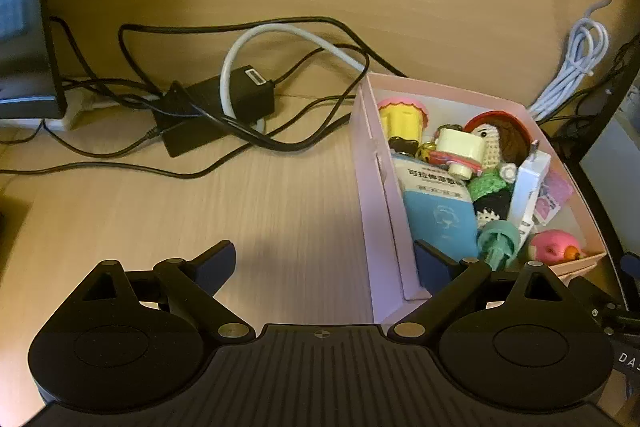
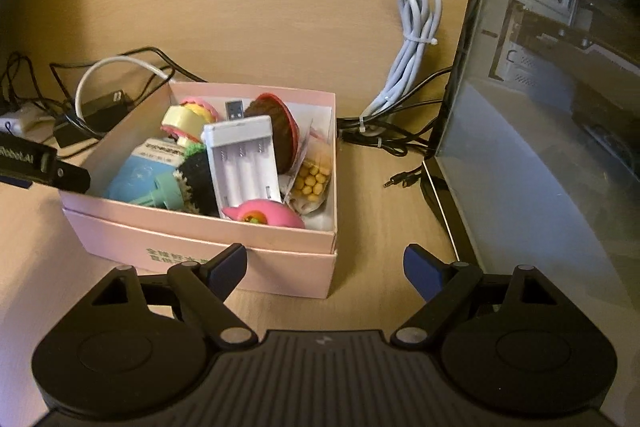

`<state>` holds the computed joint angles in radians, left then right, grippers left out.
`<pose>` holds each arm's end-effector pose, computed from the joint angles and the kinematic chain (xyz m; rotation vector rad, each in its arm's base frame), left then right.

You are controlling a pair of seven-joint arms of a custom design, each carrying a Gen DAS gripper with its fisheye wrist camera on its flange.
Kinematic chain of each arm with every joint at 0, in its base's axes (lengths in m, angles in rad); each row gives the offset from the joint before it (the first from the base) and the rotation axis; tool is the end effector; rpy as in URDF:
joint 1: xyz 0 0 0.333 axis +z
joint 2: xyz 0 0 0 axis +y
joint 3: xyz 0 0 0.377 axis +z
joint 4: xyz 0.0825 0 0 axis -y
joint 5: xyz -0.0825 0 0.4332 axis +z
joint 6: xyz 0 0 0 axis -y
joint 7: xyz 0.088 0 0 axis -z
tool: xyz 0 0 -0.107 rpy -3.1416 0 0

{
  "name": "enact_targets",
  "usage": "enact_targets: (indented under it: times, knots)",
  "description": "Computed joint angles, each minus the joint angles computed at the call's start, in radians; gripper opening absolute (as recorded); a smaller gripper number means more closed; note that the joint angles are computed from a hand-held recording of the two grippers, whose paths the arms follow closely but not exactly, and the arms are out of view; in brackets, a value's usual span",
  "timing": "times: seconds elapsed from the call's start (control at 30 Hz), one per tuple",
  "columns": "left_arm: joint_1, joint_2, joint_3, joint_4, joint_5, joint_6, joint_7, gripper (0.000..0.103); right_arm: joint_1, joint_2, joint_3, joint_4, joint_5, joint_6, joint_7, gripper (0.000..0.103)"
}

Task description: Organize objects

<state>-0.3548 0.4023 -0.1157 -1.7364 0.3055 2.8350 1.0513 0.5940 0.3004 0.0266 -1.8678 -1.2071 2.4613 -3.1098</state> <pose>0.6830 -0.3505 0.4589 -1.7050 2.0502 -0.8686 0.5776 0.4123 0.4157 -1.6456 1.8261 -0.9640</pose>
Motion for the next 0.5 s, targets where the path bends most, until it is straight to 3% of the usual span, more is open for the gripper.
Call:
enact_targets:
  times: [0.1, 0.17, 0.23, 0.3, 0.4, 0.5]
  knots:
    - [0.003, -0.033, -0.002, -0.041, -0.001, 0.032, -0.001, 0.092, 0.003, -0.011, 0.004, -0.008, -0.002, 0.004, 0.005, 0.086]
    - [-0.022, -0.08, 0.028, -0.097, 0.039, 0.07, -0.045, 0.088, 0.004, -0.017, 0.01, -0.015, 0.009, 0.004, 0.009, 0.087]
    - [-0.04, -0.138, 0.051, -0.173, 0.095, 0.131, -0.09, 0.088, 0.004, -0.029, 0.017, -0.031, 0.033, 0.005, 0.019, 0.094]
    - [-0.025, -0.205, 0.032, -0.274, 0.116, 0.195, -0.082, 0.088, 0.008, -0.049, 0.026, -0.057, 0.063, -0.003, 0.055, 0.1]
    - [0.033, -0.277, -0.047, -0.403, 0.055, 0.234, 0.034, 0.088, 0.012, -0.086, 0.048, -0.107, 0.117, -0.001, 0.123, 0.103]
    - [0.013, -0.319, -0.032, -0.48, 0.144, 0.22, 0.006, 0.088, 0.029, -0.111, 0.076, -0.143, 0.17, -0.039, 0.178, 0.103]
